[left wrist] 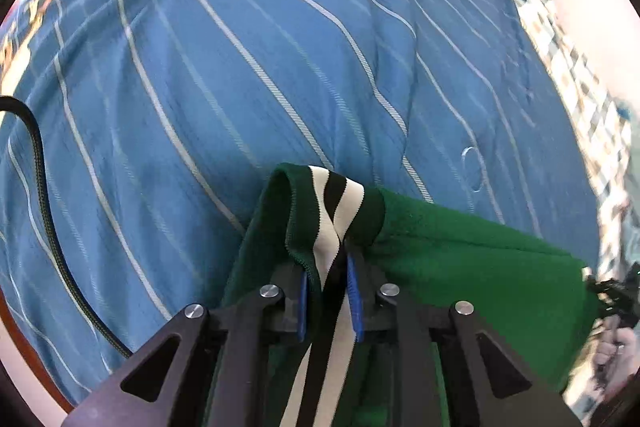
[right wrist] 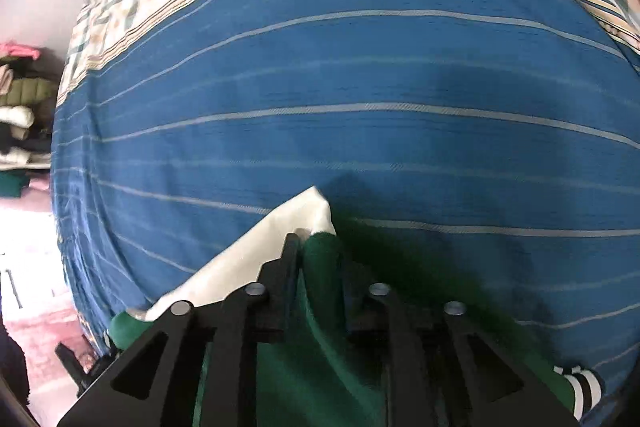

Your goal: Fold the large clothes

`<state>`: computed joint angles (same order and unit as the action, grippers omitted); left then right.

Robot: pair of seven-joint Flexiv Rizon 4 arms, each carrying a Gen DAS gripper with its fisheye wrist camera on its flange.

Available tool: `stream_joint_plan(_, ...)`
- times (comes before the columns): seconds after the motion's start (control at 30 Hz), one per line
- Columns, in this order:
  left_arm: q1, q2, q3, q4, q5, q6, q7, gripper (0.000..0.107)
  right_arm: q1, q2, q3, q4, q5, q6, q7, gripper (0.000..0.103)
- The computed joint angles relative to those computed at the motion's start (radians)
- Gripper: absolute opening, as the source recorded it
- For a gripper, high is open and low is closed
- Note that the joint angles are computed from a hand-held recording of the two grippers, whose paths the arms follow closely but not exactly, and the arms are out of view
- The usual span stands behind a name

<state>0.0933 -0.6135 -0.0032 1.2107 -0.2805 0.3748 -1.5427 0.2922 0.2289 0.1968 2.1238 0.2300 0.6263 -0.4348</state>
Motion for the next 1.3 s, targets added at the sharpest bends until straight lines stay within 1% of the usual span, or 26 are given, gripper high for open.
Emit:
stream_joint_plan(0.03,0.006,0.011,0.001,0.007,-0.01,-0.002,-0.007,0.02,-0.001,0.005,0.001,-0.011,-0.011,-0.012,0.01,0.027)
stream_joint_plan(0.07,0.007,0.028,0.006,0.02,-0.011,0.009,-0.016,0.023,0.0,0.02,0.007,-0.027,-0.037,-0.034,0.015,0.044)
stream_joint_plan(0.1,0.005,0.057,0.014,0.051,-0.009,0.044,-0.022,0.023,0.001,0.036,0.017,-0.039,-0.07,-0.056,0.021,0.057)
stream_joint_plan(0.13,0.008,0.094,0.017,0.095,-0.016,0.084,-0.02,0.024,0.005,0.045,0.03,-0.046,-0.103,-0.068,0.026,0.079)
stream_joint_plan(0.17,0.009,0.118,0.019,0.119,-0.017,0.097,-0.019,0.025,0.01,0.057,0.038,-0.054,-0.126,-0.087,0.026,0.082)
stream_joint_plan(0.3,0.01,0.235,0.038,0.229,-0.001,0.116,0.0,0.026,0.059,0.11,0.071,-0.117,-0.162,-0.234,-0.008,0.082)
stream_joint_plan(0.4,0.01,0.307,0.045,0.32,-0.013,0.084,0.002,0.027,0.104,0.142,0.105,-0.139,-0.125,-0.271,0.002,0.082)
stream_joint_plan(0.43,0.002,0.317,0.047,0.336,0.005,0.075,0.001,0.035,0.114,0.151,0.11,-0.136,-0.108,-0.268,0.011,0.082)
stream_joint_plan(0.47,-0.012,0.325,0.053,0.348,0.048,0.07,-0.007,0.054,0.128,0.159,0.13,-0.127,-0.086,-0.249,0.041,0.082)
stream_joint_plan(0.5,-0.029,0.331,0.059,0.362,0.101,0.07,-0.014,0.064,0.141,0.162,0.14,-0.121,-0.075,-0.24,0.056,0.082)
stream_joint_plan(0.53,-0.046,0.329,0.064,0.373,0.159,0.068,-0.023,0.073,0.155,0.158,0.147,-0.114,-0.06,-0.226,0.065,0.077)
stream_joint_plan(0.57,-0.06,0.32,0.07,0.375,0.213,0.057,-0.039,0.075,0.173,0.146,0.153,-0.103,-0.037,-0.203,0.07,0.061)
stream_joint_plan(0.6,-0.06,0.316,0.072,0.39,0.222,0.066,-0.043,0.076,0.195,0.129,0.159,-0.091,-0.003,-0.183,0.077,0.054)
stream_joint_plan(0.63,-0.054,0.314,0.073,0.419,0.211,0.103,-0.044,0.085,0.209,0.114,0.157,-0.087,0.009,-0.183,0.076,0.049)
stream_joint_plan(0.67,-0.052,0.308,0.077,0.426,0.215,0.117,-0.053,0.098,0.223,0.087,0.163,-0.084,0.004,-0.203,0.077,0.048)
stream_joint_plan(0.73,-0.03,0.299,0.075,0.434,0.173,0.128,-0.051,0.1,0.233,0.031,0.191,-0.089,-0.113,-0.341,0.133,0.048)
stream_joint_plan(0.77,-0.024,0.301,0.074,0.433,0.163,0.126,-0.049,0.1,0.238,0.017,0.19,-0.069,-0.125,-0.355,0.134,0.05)
stream_joint_plan(0.83,-0.024,0.319,0.078,0.425,0.175,0.108,-0.053,0.1,0.229,0.039,0.177,-0.008,-0.066,-0.266,0.155,0.05)
stream_joint_plan(0.9,-0.022,0.365,0.086,0.447,0.171,0.103,-0.073,0.098,0.237,0.032,0.151,-0.037,-0.049,-0.302,0.147,0.052)
stream_joint_plan(0.97,-0.007,0.455,0.099,0.539,0.088,0.134,-0.121,0.098,0.236,0.044,0.145,-0.048,-0.035,-0.307,0.148,0.053)
stream_joint_plan(1.0,-0.003,0.483,0.103,0.57,0.066,0.137,-0.15,0.098,0.232,0.071,0.146,-0.036,-0.008,-0.276,0.165,0.054)
stream_joint_plan(1.03,0.002,0.525,0.11,0.627,0.013,0.146,-0.188,0.098,0.23,0.092,0.148,-0.024,0.017,-0.251,0.179,0.058)
stream_joint_plan(1.1,0.008,0.582,0.117,0.736,-0.096,0.183,-0.239,0.098,0.229,0.125,0.153,-0.005,0.048,-0.226,0.211,0.059)
stream_joint_plan(1.17,0.001,0.603,0.111,0.841,-0.221,0.242,-0.268,0.097,0.232,0.156,0.166,0.018,0.071,-0.199,0.247,0.059)
stream_joint_plan(1.23,-0.016,0.595,0.096,0.93,-0.338,0.361,-0.283,0.096,0.244,0.165,0.177,0.028,0.079,-0.19,0.27,0.059)
stream_joint_plan(1.3,-0.031,0.576,0.079,0.956,-0.343,0.485,-0.325,0.096,0.258,0.161,0.183,0.036,0.079,-0.185,0.277,0.059)
